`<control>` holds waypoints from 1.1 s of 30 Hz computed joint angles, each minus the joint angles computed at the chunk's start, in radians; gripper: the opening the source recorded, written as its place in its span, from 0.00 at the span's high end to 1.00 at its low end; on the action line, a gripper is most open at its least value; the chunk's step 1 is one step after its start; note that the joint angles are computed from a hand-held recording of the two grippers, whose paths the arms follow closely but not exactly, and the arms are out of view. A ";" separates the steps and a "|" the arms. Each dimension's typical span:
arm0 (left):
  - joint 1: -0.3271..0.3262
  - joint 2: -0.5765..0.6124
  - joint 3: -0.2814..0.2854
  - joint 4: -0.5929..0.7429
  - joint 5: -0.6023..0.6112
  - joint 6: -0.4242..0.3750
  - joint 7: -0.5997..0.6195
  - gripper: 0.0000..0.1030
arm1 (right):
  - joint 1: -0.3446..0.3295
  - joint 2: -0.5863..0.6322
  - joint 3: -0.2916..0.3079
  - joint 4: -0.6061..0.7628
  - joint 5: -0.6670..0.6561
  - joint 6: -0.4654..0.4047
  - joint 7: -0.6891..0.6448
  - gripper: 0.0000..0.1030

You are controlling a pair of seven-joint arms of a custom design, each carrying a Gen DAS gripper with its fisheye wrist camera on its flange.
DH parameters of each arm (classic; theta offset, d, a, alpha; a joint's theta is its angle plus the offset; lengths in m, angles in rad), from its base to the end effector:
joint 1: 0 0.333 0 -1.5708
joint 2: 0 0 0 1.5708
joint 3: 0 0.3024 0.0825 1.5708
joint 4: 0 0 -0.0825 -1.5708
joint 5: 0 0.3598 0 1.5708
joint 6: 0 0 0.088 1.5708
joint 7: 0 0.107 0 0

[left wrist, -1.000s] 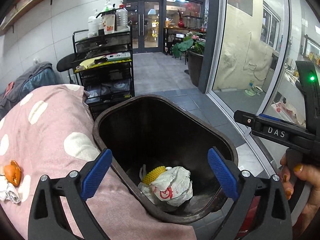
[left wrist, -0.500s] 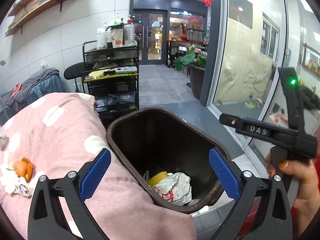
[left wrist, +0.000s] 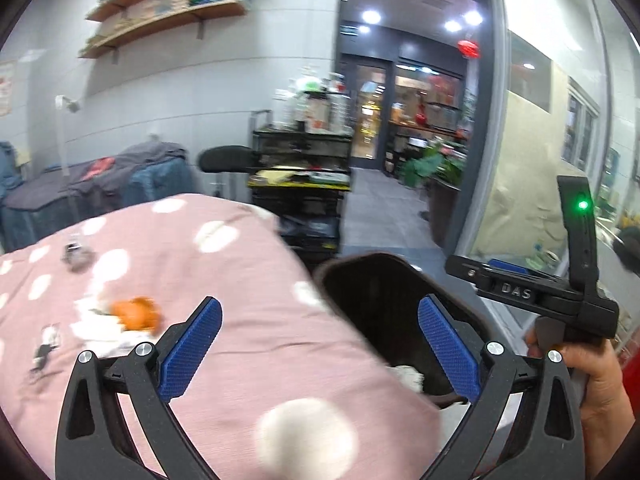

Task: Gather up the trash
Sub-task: 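Move both tools back from the bin to the table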

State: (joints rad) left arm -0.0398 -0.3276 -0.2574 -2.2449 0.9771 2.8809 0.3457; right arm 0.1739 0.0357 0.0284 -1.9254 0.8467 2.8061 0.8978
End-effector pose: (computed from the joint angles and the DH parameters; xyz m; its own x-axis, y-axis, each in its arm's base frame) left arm 0.4410 -0.1996 0.5791 0.0281 -0.9983 0.0510 -0.4524 -0.0582 -0.8899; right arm 0.5849 0.0831 0.5515 0.3055 -0.9159 -0.2602 -0.6179 0.0172 -0.7861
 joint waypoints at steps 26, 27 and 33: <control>0.119 -0.374 0.170 -0.389 -0.252 -0.119 0.143 0.06 | 0.164 0.168 0.099 0.282 -0.167 -0.448 -0.003 0.17; 0.123 -0.373 0.177 -0.391 -0.260 -0.111 0.149 0.06 | 0.171 0.184 0.101 0.305 -0.183 -0.465 0.003 0.17; 0.127 -0.344 0.205 -0.386 -0.311 -0.084 0.208 0.09 | 0.223 0.319 0.113 0.496 -0.294 -0.601 0.060 0.17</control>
State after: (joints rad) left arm 0.0870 -0.6714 -0.0525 -2.6307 0.6658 2.7969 0.5537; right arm 0.3974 0.3549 0.1416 -1.4298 0.5528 2.2047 0.9579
